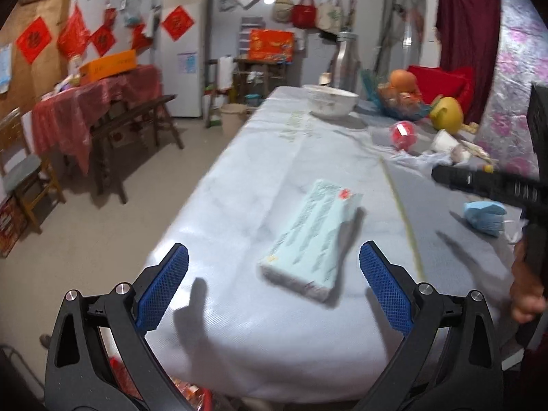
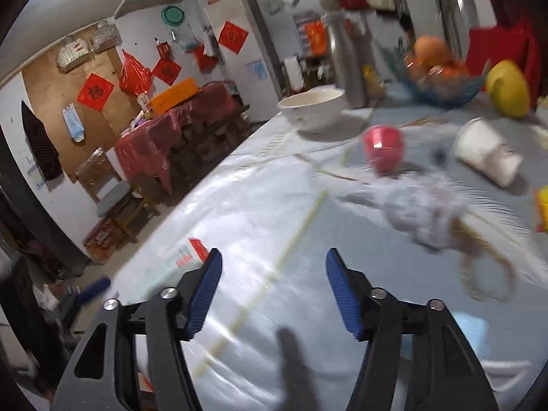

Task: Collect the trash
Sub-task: 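Return the left tool to the table and grasp the white medicine box, then grasp the blue face mask with the right tool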

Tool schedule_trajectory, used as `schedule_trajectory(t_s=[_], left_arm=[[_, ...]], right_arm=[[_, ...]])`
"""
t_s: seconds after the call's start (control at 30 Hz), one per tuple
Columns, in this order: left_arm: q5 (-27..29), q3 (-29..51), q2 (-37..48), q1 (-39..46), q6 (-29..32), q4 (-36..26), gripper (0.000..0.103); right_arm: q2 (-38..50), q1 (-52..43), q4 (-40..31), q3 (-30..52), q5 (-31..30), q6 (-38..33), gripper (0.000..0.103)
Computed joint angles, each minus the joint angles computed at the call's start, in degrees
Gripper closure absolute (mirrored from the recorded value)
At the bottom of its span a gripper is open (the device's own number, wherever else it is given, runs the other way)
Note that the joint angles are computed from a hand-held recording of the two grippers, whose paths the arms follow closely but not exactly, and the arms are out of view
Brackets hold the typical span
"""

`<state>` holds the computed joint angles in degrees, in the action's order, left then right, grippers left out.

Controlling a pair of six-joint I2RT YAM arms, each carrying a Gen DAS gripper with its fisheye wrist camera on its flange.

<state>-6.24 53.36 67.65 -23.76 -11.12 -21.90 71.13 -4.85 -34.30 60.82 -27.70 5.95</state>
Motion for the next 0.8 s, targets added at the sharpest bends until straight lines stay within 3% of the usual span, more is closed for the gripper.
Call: schedule_trajectory(t_s=[0.07, 0.33, 0.47, 0.63, 0.8], left_arm=[[2.35, 0.94, 1.89, 0.10, 1.10, 1.14, 0.007], [3.28, 5.11, 10.33, 1.84, 1.91, 3.13, 0.008], [-0.94, 3.31, 10.23, -0.66, 4.74, 5.97, 0.022], [-3.53, 0.62, 8.74, -2.50, 5.15, 9.13, 0.056], [3.33, -1.47, 4.60, 0.83, 0.74, 8.05, 0.058]], right_arm=[[-0.92, -1.90, 0.38, -1.67, -1.60, -1.44, 0.040], [-8.60, -9.28, -3.27, -4.06, -2.56, -4.98, 0.038], [-12.44, -16.35, -6.98, -5.20, -6.44, -7.85, 0.037], [-14.01, -25.06, -9.83, -6.02, -10.67, -11.74, 0.037], [-8.99, -31.66, -11.94, -2.80, -13.95, -13.33, 0.037]])
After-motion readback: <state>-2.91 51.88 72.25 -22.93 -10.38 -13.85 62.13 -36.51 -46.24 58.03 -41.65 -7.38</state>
